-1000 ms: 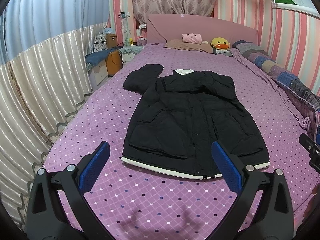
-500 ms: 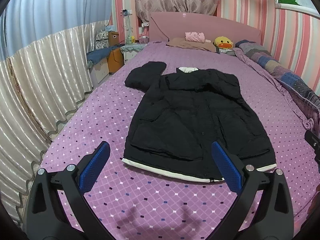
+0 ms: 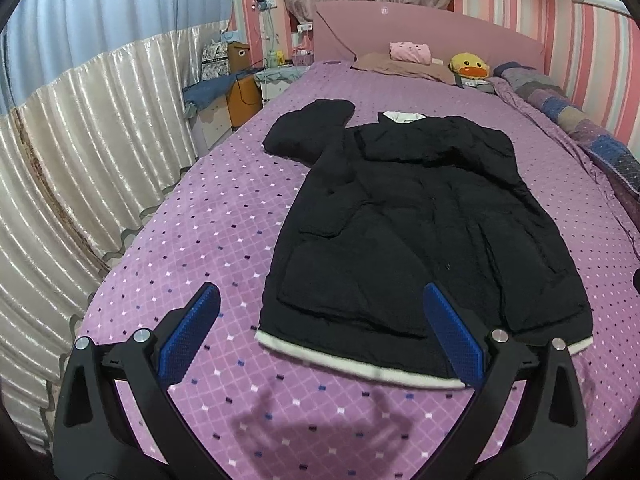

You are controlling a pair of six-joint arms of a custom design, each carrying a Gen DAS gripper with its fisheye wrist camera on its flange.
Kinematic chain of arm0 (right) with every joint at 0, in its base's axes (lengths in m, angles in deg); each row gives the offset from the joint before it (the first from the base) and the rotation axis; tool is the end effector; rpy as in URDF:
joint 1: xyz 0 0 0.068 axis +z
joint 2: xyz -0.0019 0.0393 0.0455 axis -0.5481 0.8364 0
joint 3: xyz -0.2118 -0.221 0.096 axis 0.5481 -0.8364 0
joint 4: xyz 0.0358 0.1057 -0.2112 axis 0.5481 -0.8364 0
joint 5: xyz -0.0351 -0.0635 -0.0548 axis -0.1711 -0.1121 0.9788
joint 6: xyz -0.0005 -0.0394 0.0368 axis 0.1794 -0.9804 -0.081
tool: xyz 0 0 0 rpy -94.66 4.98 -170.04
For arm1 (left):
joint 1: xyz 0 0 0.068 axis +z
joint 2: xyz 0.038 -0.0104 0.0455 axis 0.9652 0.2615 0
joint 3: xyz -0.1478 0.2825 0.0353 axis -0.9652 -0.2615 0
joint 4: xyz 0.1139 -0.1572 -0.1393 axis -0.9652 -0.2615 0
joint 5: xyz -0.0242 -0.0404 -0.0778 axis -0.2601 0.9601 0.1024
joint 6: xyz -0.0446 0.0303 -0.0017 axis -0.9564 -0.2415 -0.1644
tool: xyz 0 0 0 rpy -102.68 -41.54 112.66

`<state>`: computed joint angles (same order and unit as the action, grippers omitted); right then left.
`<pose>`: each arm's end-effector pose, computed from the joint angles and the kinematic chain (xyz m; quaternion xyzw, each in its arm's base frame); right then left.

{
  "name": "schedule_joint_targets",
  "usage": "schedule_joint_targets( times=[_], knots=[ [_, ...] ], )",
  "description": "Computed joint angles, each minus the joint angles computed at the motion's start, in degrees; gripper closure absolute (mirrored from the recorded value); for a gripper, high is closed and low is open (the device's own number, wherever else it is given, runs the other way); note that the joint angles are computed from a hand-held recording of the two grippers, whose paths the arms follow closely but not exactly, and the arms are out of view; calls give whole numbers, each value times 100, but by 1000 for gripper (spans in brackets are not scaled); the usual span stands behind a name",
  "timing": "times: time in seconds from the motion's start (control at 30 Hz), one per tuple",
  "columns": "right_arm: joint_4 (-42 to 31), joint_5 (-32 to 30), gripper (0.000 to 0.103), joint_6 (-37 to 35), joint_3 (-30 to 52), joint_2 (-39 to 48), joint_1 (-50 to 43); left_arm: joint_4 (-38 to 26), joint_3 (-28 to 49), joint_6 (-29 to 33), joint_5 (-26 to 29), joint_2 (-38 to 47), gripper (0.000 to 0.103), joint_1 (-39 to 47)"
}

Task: Fold large clothes
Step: 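Lower the left tool to the jacket hem while the right tool lowers to the other hem corner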

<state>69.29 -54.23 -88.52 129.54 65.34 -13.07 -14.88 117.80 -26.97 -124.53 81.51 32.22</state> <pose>0.2847 0.0964 0.3499 -0.1380 0.8712 -0.0319 0.4701 0.2113 -0.1607 0.3257 -0.2143 0.8946 0.1239 0.3719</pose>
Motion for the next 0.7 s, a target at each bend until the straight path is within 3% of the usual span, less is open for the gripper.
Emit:
schedule_joint_targets(
  times=[0.23, 0.43, 0.53, 0.7],
  knots=[
    [-23, -173, 2, 43, 701, 1066, -63, 1074, 20, 1145, 293, 373, 3, 913],
    [316, -276, 2, 43, 751, 1534, -262, 1750, -81, 1747, 519, 687, 3, 1459],
    [443, -488, 2, 54, 708, 1690, -479, 1980, -259, 1927, 506, 787, 3, 1673],
    [458, -955, 2, -82, 663, 2181, -891, 2889, -947, 2364, 642, 902, 3, 2009]
  ],
)
